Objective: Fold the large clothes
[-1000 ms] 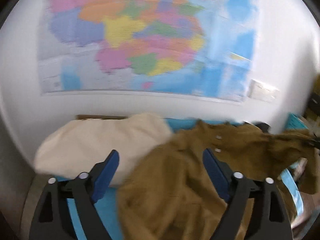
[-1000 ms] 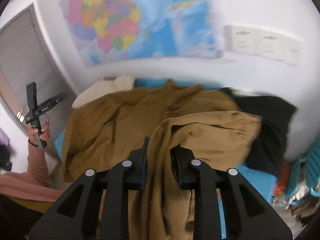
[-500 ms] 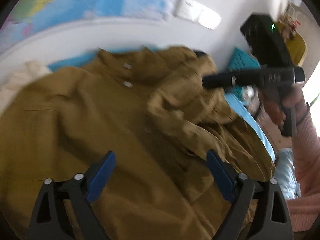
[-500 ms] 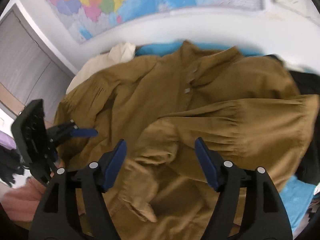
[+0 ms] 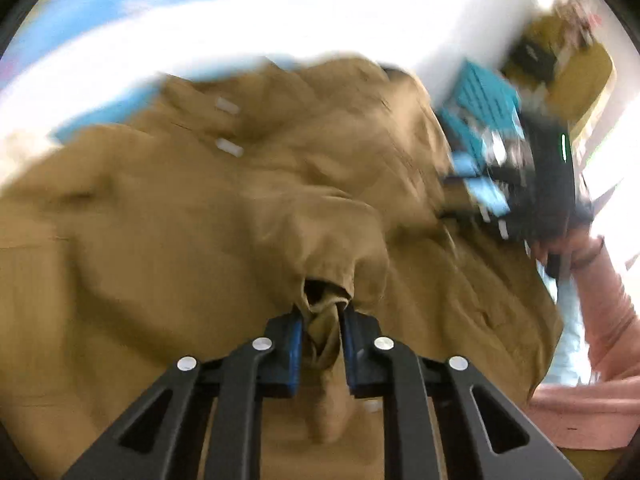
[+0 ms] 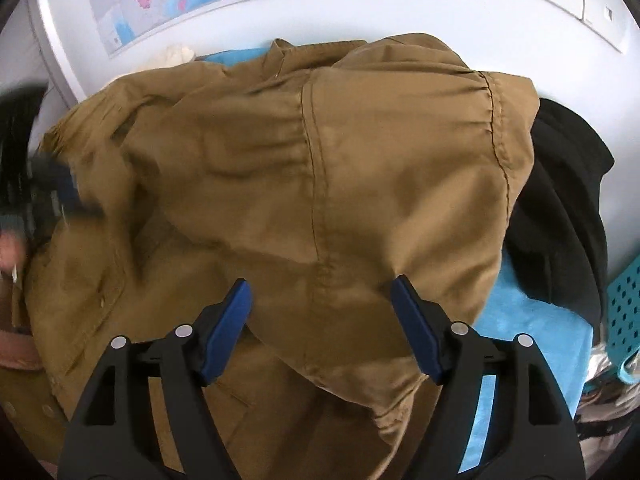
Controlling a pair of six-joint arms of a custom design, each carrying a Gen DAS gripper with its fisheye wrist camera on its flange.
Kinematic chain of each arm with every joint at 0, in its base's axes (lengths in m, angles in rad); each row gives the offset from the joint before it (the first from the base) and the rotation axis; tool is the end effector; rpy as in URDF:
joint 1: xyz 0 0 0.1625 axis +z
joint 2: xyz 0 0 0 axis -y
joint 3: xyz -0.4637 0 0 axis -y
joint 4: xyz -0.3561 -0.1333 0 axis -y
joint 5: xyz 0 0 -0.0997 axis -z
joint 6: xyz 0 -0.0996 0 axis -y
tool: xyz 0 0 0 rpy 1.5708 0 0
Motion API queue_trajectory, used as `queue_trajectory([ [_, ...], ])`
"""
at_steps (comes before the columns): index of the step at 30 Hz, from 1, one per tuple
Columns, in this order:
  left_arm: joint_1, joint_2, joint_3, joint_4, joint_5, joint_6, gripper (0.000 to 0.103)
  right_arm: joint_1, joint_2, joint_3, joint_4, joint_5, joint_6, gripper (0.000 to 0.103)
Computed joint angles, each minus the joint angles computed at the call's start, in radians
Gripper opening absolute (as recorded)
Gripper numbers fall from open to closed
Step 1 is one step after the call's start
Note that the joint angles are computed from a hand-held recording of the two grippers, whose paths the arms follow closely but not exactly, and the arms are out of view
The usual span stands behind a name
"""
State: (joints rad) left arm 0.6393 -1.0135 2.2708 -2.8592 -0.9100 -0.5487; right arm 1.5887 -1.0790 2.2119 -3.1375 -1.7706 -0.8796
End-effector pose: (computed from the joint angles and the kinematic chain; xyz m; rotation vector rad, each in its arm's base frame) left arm -0.2509 -0.4288 0.1418 0.4815 2.5577 -0.6318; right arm 0.1225 -0.4993 0.2021 1.1379 -2.5031 0.4353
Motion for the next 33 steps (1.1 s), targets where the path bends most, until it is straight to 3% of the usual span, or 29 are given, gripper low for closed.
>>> queue_trajectory([
  [2, 0.018, -0.068, 0.007, 0.03, 0.029, -0.023, 0.018, -0.007, 0.001, 0.006, -0.025, 0.002, -0.029, 0.072],
  [3, 0.028, -0.087, 0.007, 0.055, 0.036, -0.039, 0.027, -0.008, 0.01, 0.009, -0.053, -0.007, -0.048, 0.072],
  [4, 0.042, -0.107, -0.009, 0.121, 0.075, -0.079, 0.033, -0.012, 0.014, 0.01, -0.065, -0.012, -0.059, 0.072],
  [6, 0.05, -0.111, -0.05, 0.309, 0.172, -0.196, 0.035, -0.014, 0.031, 0.0, -0.07, -0.033, -0.067, 0.068],
  [8, 0.062, -0.108, -0.067, 0.394, 0.22, -0.252, 0.041, -0.014, 0.045, -0.007, -0.075, -0.051, -0.064, 0.068],
  [11, 0.072, -0.12, -0.033, 0.286, 0.175, -0.188, 0.06, -0.013, 0.041, -0.014, -0.058, -0.051, -0.058, 0.068],
  [13, 0.047, -0.128, 0.006, 0.203, 0.142, -0.099, 0.084, -0.012, 0.017, -0.019, -0.011, -0.045, -0.039, 0.065],
  [14, 0.03, -0.121, 0.025, 0.169, 0.13, -0.057, 0.087, -0.014, 0.002, -0.016, 0.005, -0.024, -0.04, 0.065],
  [18, -0.015, -0.041, 0.018, 0.232, 0.184, 0.011, 0.087, 0.013, -0.036, 0.008, 0.023, 0.083, -0.102, 0.066],
  [21, 0.025, 0.029, -0.053, 0.318, 0.191, 0.006, 0.084, 0.066, 0.02, 0.002, -0.009, 0.106, -0.153, 0.067],
  [22, 0.033, 0.045, -0.069, 0.35, 0.209, -0.007, 0.07, 0.079, 0.043, -0.009, -0.014, 0.098, -0.161, 0.067],
  [23, 0.039, 0.054, -0.081, 0.38, 0.235, -0.019, 0.064, 0.099, 0.083, -0.02, -0.041, 0.083, -0.175, 0.066],
  [24, 0.049, 0.051, -0.083, 0.379, 0.245, -0.019, 0.049, 0.111, 0.106, -0.027, -0.052, 0.074, -0.183, 0.063],
  [25, 0.056, 0.038, -0.082, 0.375, 0.254, -0.025, 0.033, 0.124, 0.142, -0.04, -0.067, 0.069, -0.188, 0.055],
  [26, 0.059, 0.026, -0.084, 0.381, 0.261, -0.033, 0.029, 0.128, 0.158, -0.054, -0.059, 0.069, -0.183, 0.045],
  [27, 0.062, -0.001, -0.078, 0.376, 0.277, -0.039, 0.028, 0.134, 0.179, -0.071, -0.046, 0.06, -0.172, 0.033],
  [29, 0.059, -0.041, -0.074, 0.396, 0.314, -0.061, 0.026, 0.137, 0.209, -0.099, -0.01, 0.048, -0.145, 0.022],
  [30, 0.059, -0.055, -0.076, 0.414, 0.319, -0.073, 0.027, 0.13, 0.205, -0.105, 0.021, 0.051, -0.147, 0.021],
  [33, 0.064, -0.056, -0.102, 0.529, 0.33, -0.121, 0.047, 0.125, 0.2, -0.116, 0.09, 0.018, -0.147, 0.033],
])
